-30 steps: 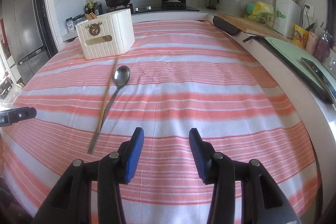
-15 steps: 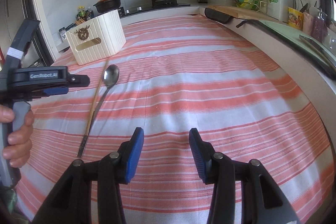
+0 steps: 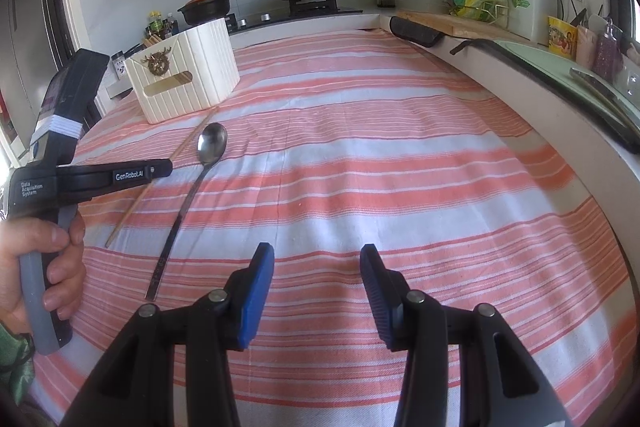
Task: Organize utensils
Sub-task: 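Lower the left gripper onto the last wooden chopstick and close it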
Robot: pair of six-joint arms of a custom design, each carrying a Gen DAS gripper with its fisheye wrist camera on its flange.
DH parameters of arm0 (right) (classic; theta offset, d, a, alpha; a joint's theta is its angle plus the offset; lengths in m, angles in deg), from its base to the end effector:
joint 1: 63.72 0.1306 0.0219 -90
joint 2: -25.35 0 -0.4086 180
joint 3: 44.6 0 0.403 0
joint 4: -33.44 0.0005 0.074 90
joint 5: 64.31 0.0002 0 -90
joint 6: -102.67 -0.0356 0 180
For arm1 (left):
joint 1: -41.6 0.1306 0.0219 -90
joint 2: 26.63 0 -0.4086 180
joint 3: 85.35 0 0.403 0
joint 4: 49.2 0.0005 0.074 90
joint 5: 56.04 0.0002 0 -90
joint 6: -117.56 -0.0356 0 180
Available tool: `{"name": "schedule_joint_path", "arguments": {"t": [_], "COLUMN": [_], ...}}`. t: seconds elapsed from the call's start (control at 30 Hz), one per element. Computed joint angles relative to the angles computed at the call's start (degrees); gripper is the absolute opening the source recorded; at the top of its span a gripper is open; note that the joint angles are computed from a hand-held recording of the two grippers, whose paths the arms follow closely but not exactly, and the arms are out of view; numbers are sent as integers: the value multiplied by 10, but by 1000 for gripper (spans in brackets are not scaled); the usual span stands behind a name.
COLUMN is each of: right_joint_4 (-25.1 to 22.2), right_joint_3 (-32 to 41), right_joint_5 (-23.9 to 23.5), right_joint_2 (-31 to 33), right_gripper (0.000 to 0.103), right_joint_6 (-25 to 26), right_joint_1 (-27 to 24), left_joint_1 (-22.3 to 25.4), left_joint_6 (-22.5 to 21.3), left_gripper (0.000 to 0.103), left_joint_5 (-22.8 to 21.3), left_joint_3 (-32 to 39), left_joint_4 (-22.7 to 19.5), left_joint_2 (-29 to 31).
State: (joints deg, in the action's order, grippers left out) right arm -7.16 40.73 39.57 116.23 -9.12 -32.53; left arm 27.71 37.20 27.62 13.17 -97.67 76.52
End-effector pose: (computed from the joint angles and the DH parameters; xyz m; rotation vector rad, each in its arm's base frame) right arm 0.4361 0.2535 0.4217 -0.0778 2.3511 0.1659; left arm 0.5659 -0.1364 0.4084 0.0463 2.4894 -0.0344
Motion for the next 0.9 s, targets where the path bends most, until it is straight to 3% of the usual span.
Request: {"name": "schedule_joint_path", "arguments": {"t": [0.2, 0.3, 0.53, 0.73, 0.8, 0.9], "right_joint_4": [-4, -31, -53, -101, -103, -102], "right_joint_3": [1, 18, 68, 133, 141, 140], "right_joint_5": [-3, 4, -82, -43, -1, 28], "right_joint_2": [0, 9, 41, 104, 113, 114], "right_gripper": [46, 46, 46, 46, 36, 17], "right_joint_6": [-6, 4, 27, 83, 110, 107], "right_joint_1": [-1, 6, 50, 75, 86, 93], "left_joint_1": [25, 44, 76, 79, 80, 83], "left_joint_6": [12, 20, 20, 24, 28, 27], "left_gripper": [4, 4, 4, 6, 6, 7], "left_joint_5": [-13, -11, 6, 7, 10, 15], "left_joint_3": [-36, -69, -154, -179, -183, -185], "left_joint_4": [-16, -30, -29, -14, -8, -5], "left_joint_2": [-37, -70, -153, -175, -178, -180]}}
